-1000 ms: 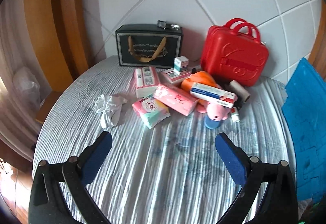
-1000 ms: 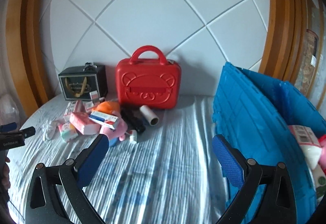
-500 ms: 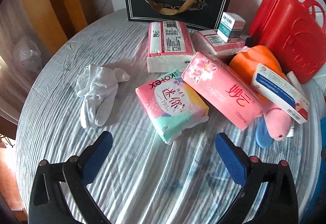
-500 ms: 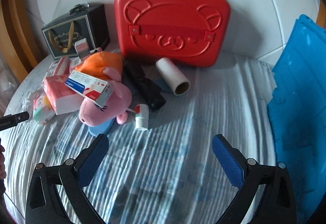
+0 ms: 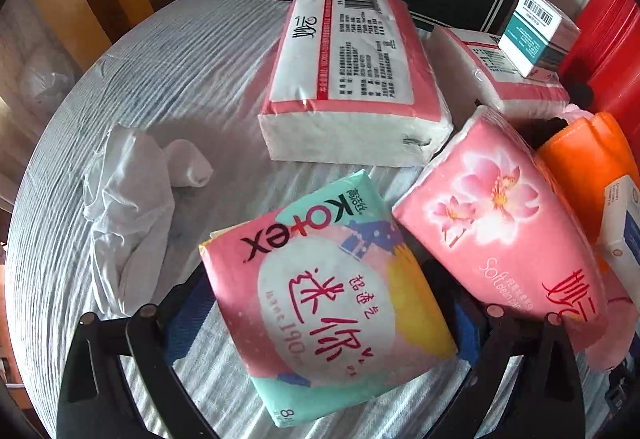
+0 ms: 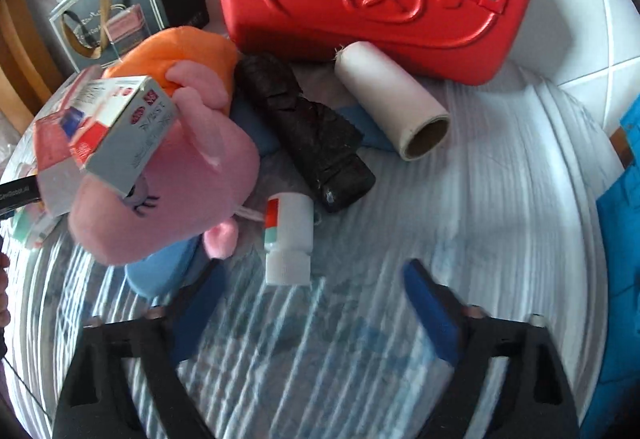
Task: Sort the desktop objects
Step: 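Grasp the Kotex pad pack with the left tool while the right grasps the white bottle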
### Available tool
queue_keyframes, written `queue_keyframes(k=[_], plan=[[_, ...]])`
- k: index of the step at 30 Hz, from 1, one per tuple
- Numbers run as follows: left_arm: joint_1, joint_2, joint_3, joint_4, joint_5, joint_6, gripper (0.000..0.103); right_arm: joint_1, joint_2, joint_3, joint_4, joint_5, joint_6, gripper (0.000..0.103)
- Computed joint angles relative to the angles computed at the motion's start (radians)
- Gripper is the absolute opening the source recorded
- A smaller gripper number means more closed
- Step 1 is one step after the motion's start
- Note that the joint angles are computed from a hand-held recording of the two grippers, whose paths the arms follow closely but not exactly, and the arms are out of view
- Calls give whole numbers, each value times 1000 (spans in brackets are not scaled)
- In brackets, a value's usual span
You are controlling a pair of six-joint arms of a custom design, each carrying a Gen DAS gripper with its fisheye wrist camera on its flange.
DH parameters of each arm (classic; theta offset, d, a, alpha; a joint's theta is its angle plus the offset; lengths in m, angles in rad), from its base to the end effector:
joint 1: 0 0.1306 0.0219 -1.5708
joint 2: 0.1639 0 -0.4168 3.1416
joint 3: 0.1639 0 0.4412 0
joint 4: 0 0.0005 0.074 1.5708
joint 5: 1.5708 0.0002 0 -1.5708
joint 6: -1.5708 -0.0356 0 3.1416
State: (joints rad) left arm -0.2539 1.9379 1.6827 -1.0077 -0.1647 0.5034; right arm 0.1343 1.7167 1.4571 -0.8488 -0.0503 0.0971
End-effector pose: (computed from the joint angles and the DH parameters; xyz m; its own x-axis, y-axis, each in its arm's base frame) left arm 0.6719 -0.1688 0.2746 -0.9043 -0.2570 -0.3408 -0.2701 0.9628 -0.0093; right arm 0.6183 0.0848 0.3162 -0.8676 -0.2149 -0.4484 -0.2412 0.9705 0.0015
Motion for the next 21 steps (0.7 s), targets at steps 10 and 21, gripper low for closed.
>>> queue_keyframes(k=[10, 21], plan=[[7, -38, -41, -43, 49, 3, 70, 17, 74, 89, -112, -21, 24, 37], [-23, -279, -193, 12, 6, -36, 69, 12, -77, 41, -143, -47, 54, 27]])
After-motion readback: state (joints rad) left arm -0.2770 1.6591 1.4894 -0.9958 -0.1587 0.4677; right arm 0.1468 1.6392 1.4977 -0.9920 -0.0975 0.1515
